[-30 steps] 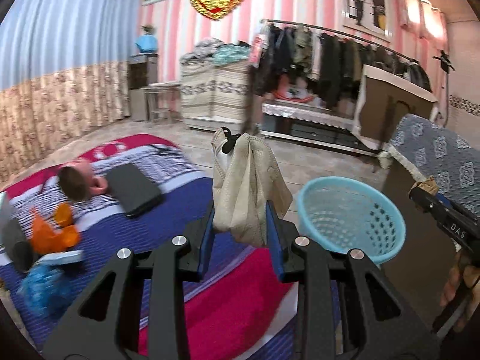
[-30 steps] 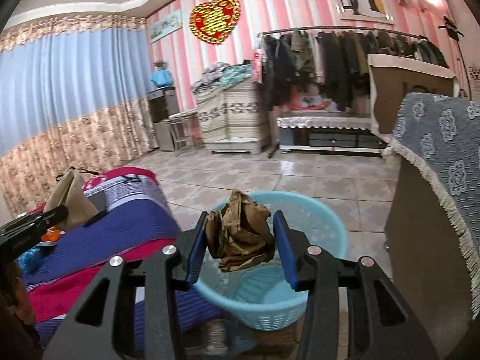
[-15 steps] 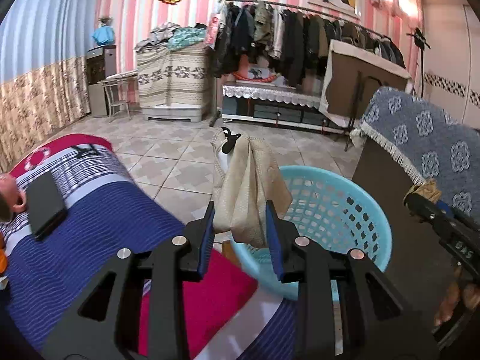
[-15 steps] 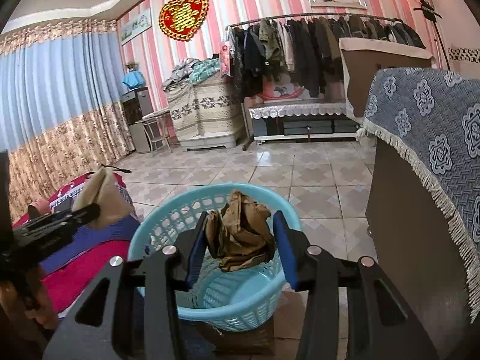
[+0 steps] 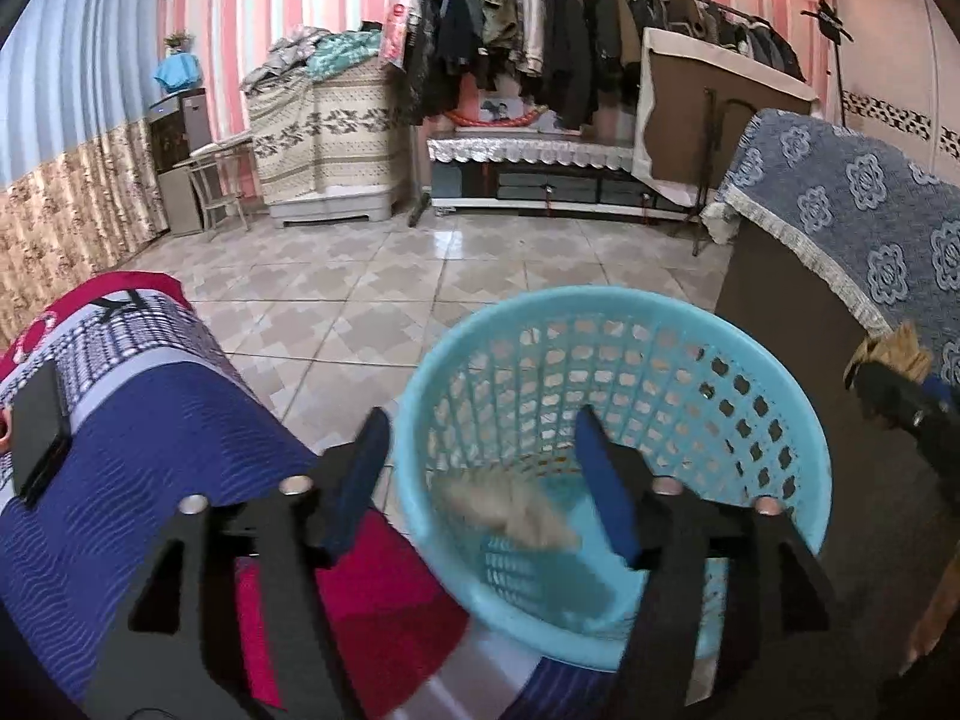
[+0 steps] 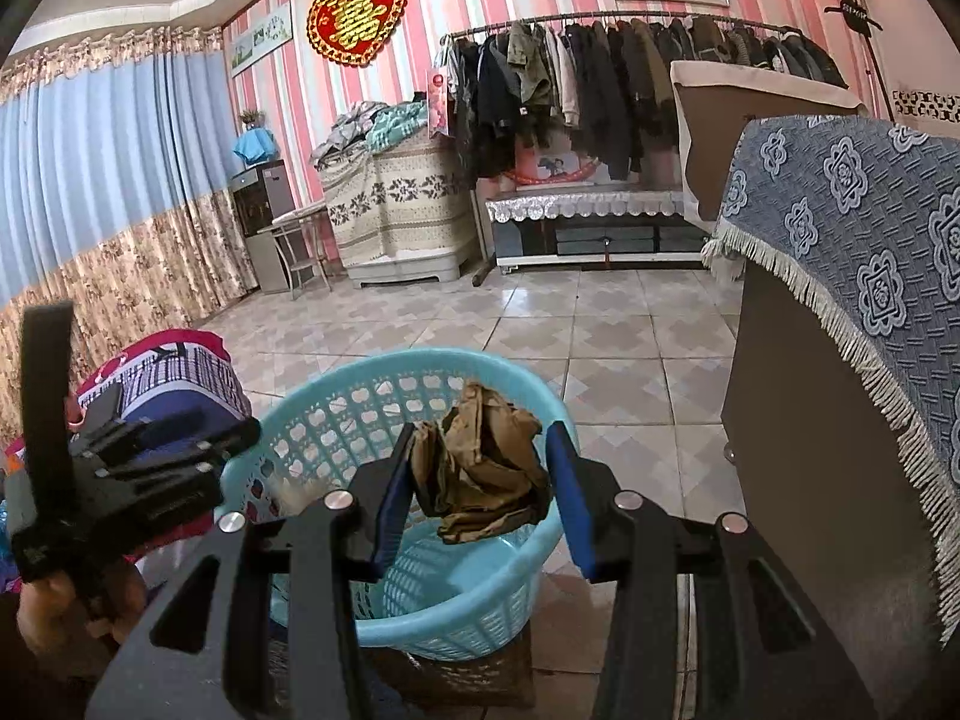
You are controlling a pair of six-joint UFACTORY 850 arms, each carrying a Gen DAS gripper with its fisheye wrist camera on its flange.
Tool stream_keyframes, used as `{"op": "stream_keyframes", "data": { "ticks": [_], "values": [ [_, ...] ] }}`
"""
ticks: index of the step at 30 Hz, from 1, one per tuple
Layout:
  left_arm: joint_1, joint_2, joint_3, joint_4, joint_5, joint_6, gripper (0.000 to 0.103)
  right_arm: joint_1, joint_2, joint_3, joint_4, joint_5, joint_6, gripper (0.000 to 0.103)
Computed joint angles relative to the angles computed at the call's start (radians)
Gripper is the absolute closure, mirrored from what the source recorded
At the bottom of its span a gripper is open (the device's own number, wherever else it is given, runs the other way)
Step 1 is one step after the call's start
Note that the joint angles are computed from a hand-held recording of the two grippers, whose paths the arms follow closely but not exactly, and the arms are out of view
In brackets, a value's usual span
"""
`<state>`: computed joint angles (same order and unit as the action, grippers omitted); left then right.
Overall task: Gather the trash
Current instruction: 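Release the brown cloth and beige pouch into the light-blue basket with both grippers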
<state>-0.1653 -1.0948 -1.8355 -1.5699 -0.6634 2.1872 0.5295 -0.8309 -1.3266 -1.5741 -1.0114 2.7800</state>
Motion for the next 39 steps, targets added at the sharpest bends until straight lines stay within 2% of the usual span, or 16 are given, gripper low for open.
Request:
{"op": "stream_keyframes", "data": {
  "ticks": [2, 4, 10, 16, 17, 18, 20, 26, 30, 39],
  "values": [
    [0.005, 0.013, 0.019, -0.090, 0.021, 0.067, 0.018, -0.003, -0.010, -0.014, 0.001, 0.011, -0.010, 0.060],
    [0.013, 0.018, 0.023, -0.133, 0.020, 0.088, 0.013, -0.006, -0.026, -0.037, 0.001, 0.020, -0.027, 0.060],
    [0.038, 0.011, -0.005, -0.192, 0.039, 0.062, 0.006, -0.027, -0.082, -0.123, 0.002, 0.048, -0.090, 0.060],
    [0.065, 0.002, -0.032, -0.251, 0.053, 0.078, 0.006, -0.056, -0.135, -0.214, 0.014, 0.066, -0.149, 0.057],
    [0.070, 0.001, -0.036, -0.260, 0.057, 0.083, 0.006, -0.057, -0.144, -0.229, 0.020, 0.065, -0.161, 0.053],
    [0.074, 0.000, -0.039, -0.262, 0.058, 0.079, 0.006, -0.059, -0.149, -0.239, 0.028, 0.062, -0.175, 0.042],
    [0.084, 0.000, -0.044, -0.261, 0.058, 0.067, 0.006, -0.056, -0.155, -0.253, 0.030, 0.039, -0.190, 0.028],
    [0.112, 0.030, -0.009, -0.334, 0.045, 0.136, 0.006, -0.030, -0.144, -0.260, 0.043, -0.007, -0.224, 0.013],
    [0.144, 0.057, 0.029, -0.388, 0.024, 0.197, 0.006, -0.006, -0.141, -0.276, 0.035, -0.022, -0.248, 0.011],
    [0.245, 0.100, 0.064, -0.425, 0.003, 0.204, 0.006, 0.046, -0.186, -0.411, 0.017, -0.029, -0.348, 0.009]
  ]
}}
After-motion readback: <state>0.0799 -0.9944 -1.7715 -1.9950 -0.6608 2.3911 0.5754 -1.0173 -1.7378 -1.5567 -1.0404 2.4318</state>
